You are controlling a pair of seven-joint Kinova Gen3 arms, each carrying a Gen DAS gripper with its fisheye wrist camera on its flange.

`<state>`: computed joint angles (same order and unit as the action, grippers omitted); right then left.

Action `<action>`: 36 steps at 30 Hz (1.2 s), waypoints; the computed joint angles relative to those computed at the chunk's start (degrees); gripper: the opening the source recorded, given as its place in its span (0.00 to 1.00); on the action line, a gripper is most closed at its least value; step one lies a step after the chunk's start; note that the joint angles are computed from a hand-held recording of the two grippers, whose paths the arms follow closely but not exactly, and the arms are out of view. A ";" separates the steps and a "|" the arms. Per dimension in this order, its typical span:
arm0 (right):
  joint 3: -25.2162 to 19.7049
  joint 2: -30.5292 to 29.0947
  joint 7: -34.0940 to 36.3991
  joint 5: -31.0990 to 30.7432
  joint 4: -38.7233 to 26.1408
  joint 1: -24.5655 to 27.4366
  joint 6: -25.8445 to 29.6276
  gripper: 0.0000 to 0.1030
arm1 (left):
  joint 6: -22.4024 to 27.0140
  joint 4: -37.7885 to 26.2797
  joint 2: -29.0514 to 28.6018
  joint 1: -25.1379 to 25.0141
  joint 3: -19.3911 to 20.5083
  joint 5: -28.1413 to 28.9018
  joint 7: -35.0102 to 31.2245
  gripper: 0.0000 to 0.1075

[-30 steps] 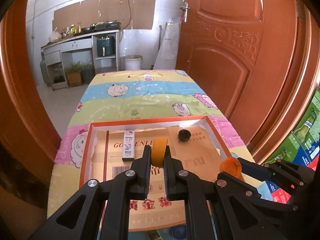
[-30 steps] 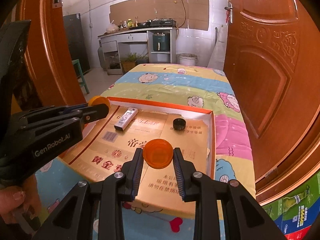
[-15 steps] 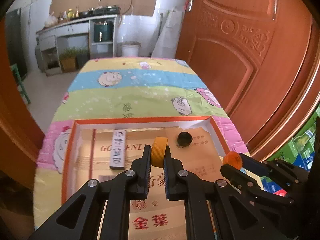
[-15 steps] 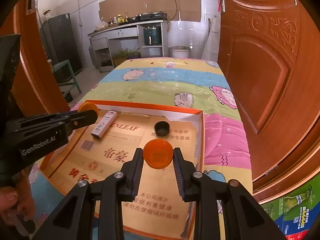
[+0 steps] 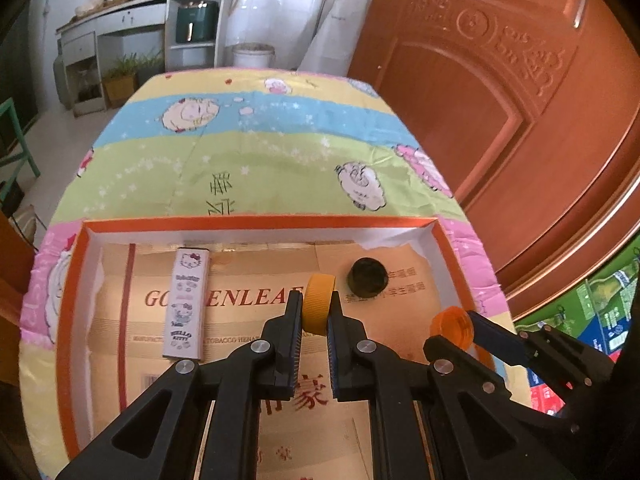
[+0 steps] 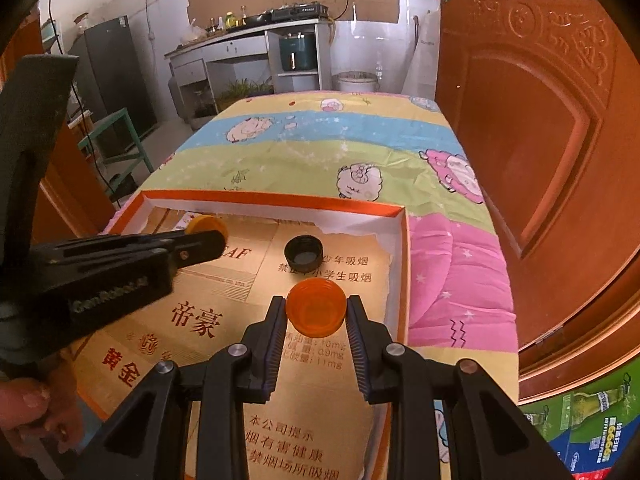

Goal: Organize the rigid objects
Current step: 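Lower the small orange cap with the left gripper while the right lowers the larger one, then open both grippers to release the orange caps inside the lid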

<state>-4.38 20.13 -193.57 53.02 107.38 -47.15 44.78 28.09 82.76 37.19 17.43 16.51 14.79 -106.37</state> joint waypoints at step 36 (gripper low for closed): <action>3.85 2.08 3.40 -2.94 -0.09 0.16 -5.60 0.37 | 1.76 -3.51 3.03 -2.78 2.28 4.69 -3.32 0.41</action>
<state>-0.52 22.21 -190.16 50.08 107.29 -46.99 39.18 29.85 79.25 40.22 14.65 18.79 19.49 -109.69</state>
